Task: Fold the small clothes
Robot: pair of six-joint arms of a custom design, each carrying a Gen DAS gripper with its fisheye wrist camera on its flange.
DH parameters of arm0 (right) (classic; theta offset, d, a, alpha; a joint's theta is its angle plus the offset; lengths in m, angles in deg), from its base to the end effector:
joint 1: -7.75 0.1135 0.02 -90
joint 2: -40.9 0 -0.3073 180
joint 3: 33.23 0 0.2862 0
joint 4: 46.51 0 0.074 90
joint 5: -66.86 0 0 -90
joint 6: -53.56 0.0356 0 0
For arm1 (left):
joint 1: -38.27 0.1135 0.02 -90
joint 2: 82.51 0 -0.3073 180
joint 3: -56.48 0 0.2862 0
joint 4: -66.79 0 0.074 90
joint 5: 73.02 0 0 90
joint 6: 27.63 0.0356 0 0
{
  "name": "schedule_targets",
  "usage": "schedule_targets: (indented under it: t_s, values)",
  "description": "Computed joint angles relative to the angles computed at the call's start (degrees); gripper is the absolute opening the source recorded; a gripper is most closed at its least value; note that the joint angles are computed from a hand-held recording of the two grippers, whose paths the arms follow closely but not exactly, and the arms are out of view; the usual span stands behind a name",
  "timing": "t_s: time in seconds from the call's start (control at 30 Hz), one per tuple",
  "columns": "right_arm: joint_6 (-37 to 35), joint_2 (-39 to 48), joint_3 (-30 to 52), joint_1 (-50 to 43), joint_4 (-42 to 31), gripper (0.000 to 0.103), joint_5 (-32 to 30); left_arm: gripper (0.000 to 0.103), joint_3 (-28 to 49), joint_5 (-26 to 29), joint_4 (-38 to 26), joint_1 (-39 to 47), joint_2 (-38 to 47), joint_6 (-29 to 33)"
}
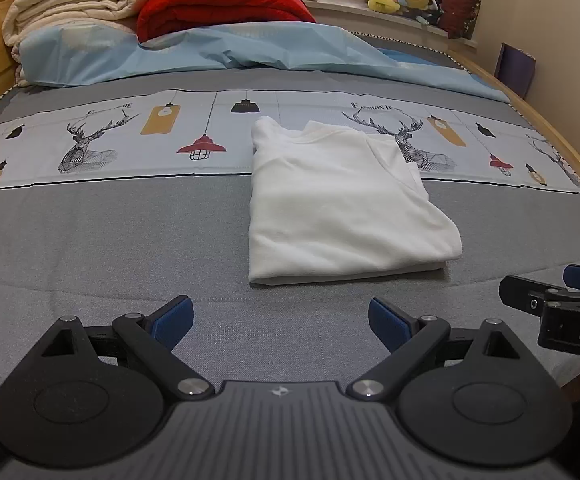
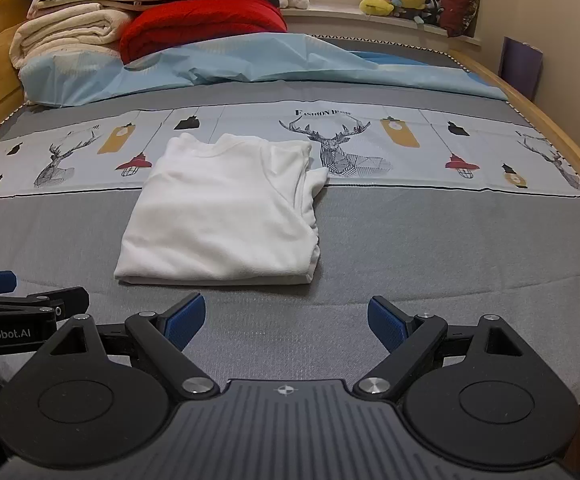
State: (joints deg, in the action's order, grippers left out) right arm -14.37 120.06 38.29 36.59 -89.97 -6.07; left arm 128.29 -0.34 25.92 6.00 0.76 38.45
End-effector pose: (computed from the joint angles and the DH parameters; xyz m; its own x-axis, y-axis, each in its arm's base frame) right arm 0.2798 0.1422 0.2932 -0.7444 0.0002 -0.6678 -0.0215 0.9995 0.0242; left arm 0.2851 -0.1675 0.2763 -0.7561 0.0196 -0.6542 0.0539 0.9980 -0.0324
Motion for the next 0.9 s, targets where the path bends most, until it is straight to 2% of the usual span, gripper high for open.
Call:
schedule_targets:
  t_s: [0.9]
  values:
    - [-0.16, 0.07, 0.04, -0.11, -0.04, 0.089, -0.19, 0.096, -0.53, 0.33, 0.95, -0.53, -0.37, 0.65]
